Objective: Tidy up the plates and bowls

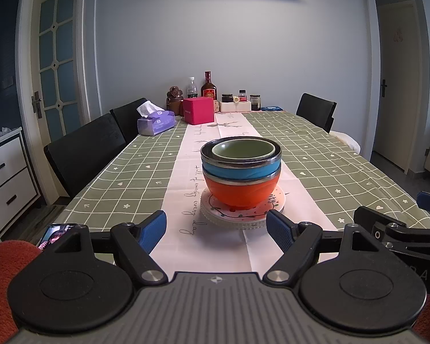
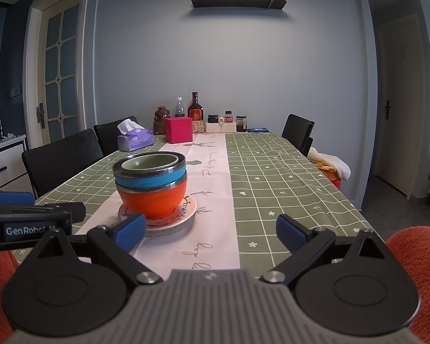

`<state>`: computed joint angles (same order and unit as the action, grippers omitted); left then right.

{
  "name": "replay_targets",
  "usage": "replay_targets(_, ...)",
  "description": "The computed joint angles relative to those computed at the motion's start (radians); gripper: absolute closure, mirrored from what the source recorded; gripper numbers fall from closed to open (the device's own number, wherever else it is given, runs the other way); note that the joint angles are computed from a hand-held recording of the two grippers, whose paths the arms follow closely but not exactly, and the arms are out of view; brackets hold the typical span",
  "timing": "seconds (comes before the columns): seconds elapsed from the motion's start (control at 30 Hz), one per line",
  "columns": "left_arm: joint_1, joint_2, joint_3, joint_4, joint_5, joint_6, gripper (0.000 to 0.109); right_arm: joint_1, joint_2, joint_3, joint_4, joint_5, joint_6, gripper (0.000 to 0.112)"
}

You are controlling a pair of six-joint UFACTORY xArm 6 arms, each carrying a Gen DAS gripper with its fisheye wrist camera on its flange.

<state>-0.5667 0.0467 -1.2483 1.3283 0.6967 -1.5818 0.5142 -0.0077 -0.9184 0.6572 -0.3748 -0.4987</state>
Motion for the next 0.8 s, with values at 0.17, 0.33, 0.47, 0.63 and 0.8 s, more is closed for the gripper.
replay_targets(0.17,0.000,-0.002,0.002,-0.003,-0.001,0.002,0.016,0.000,0.001,-0.003,0.004,0.009,-0.006,0.017)
replay_targets(0.33,0.000,-0.001,0.003,-0.007,-0.002,0.000,0.016,0.001,0.002,-0.003,0.004,0.012,-0.007,0.017)
replay_targets(0.47,-0.003,-0.002,0.002,-0.006,0.009,-0.001,0.016,0.000,0.002,-0.005,0.005,0.019,-0.008,0.017)
replay_targets(0.63,0.001,-0.003,0.003,-0.006,0.000,-0.006,0.016,-0.002,0.007,-0.011,0.000,0.032,-0.012,0.016)
replay_targets(0.8,0.000,-0.003,0.003,-0.007,0.002,-0.005,0.016,-0.003,0.009,-0.011,-0.012,0.033,-0.005,0.015)
